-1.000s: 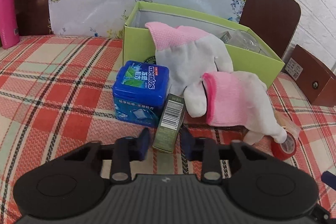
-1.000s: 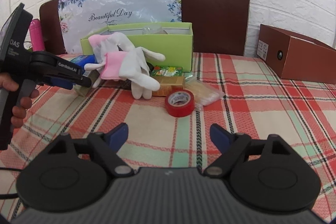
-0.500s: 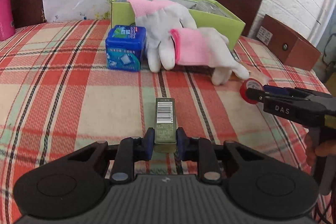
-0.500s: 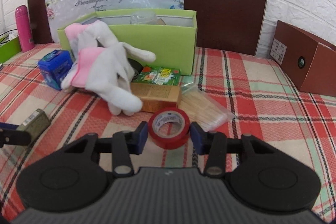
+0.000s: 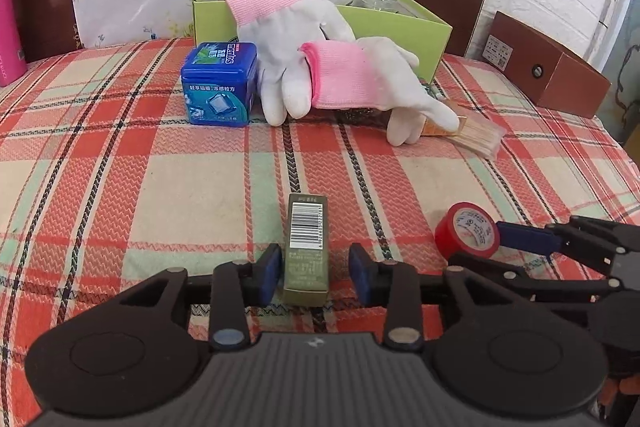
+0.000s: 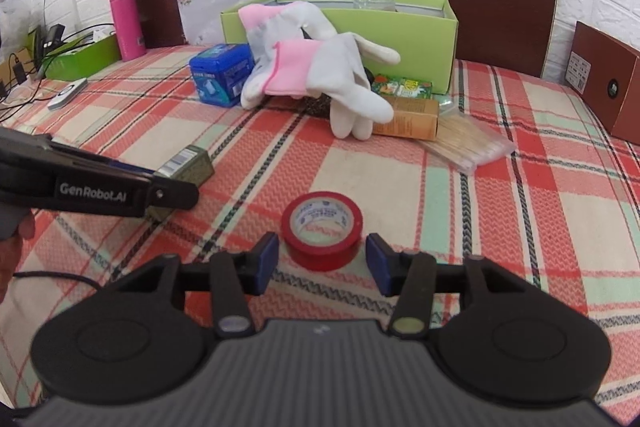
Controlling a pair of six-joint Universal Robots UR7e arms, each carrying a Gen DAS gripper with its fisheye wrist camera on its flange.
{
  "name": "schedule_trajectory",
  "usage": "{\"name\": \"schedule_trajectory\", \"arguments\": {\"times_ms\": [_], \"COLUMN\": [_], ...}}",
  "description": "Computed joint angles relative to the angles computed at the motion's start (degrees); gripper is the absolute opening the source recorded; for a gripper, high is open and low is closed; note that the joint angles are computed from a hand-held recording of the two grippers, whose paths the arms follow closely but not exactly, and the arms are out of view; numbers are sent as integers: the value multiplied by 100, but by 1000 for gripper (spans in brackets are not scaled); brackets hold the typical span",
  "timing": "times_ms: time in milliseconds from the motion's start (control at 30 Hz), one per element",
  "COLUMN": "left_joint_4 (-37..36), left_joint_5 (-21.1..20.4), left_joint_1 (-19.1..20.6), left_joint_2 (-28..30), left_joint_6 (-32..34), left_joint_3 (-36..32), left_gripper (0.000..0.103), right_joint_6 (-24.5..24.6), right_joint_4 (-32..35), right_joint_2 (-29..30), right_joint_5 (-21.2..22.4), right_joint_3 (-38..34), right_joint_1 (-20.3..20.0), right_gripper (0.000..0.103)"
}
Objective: Organize objects
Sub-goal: 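Grasp the red tape roll with right tool while left tool carries olive box to lime-green box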
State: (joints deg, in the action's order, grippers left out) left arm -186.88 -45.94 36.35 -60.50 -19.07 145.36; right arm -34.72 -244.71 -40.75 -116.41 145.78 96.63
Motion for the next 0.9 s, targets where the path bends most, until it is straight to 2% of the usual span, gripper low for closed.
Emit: {"name": "schedule_trajectory", "arguments": {"times_ms": [333,400,433,533,733,900], "left_joint_4": [-124,-120,-97,-92,-575,-898], "left_joint_5": [-12,-19,-69,-175,-311,-511], "left_joint_1": [66,74,95,130,131,257], "left_joint_2": [89,56,8,-152,-389,-243], "left_joint_6": [185,211,232,254,962,1715], "left_joint_3": [-60,-60,-62,-76,-412,-1178], "left_gripper": [41,35,26,24,24,24], "right_joint_6": [39,4,6,4,-25,-290], "right_joint_4": [104,121,125,182,611,987], "right_joint_2": [66,80,75,-3,-700,-1192], "right_joint_5": [-84,-101,-99,-76,361,548], "right_joint_3": [-161,-182,-183,-160,-217,-762], "right_joint_1": [-26,-19,-13,22,191,367], "right_gripper": [49,47,46,46,46,46]}}
